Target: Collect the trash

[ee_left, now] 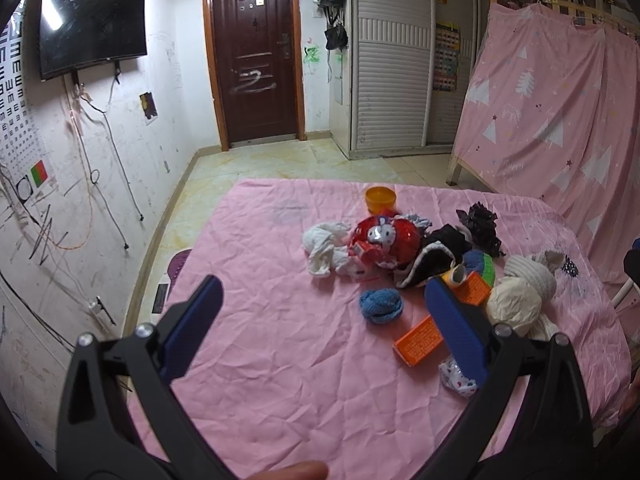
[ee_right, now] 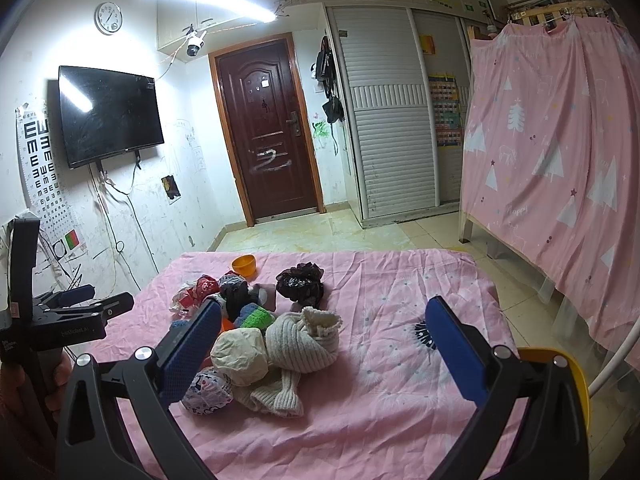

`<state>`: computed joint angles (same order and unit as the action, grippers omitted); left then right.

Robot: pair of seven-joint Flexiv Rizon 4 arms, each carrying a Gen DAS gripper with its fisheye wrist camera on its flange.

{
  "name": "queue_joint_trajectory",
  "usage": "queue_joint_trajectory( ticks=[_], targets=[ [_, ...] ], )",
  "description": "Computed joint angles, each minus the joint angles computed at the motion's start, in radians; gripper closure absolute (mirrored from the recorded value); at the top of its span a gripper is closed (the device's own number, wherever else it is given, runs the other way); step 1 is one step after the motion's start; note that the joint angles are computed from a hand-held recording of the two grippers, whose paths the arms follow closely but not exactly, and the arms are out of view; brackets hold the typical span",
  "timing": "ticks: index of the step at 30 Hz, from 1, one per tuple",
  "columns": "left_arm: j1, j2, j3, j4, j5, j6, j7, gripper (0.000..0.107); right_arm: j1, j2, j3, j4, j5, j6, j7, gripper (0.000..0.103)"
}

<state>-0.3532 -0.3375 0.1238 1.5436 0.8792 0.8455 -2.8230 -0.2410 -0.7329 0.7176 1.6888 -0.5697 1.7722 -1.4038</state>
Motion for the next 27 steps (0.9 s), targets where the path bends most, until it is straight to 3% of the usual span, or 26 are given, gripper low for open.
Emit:
queue_joint_trajectory(
  ticks=[12,18,25,27],
  targets=[
    [0.010,0.008,-0.004,0.011,-0.004,0.008,0.011,0.010,0.004,-0.008,-0.003,-0.004,0.004,-0.003,-0.002,0.008],
    [0.030,-0.018,-0.006,0.005,-0.051,0.025,0.048,0.010,-0.005,-0.043,0.026,-0.034,0.016,-0.055,-0.026,0.008],
    [0.135,-0.045,-0.035,0.092,-0.288,0.257,0.260,0.010,-0.064,-0.131,0.167,-0.108,0.055,-0.228,-0.153,0.008],
    [0.149,-0.057,-0.042,0.106,-0.348,0.291,0.325,0.016,-0.085,-0.165,0.223,-0.132,0.070,-0.281,-0.204,0.008]
  ],
)
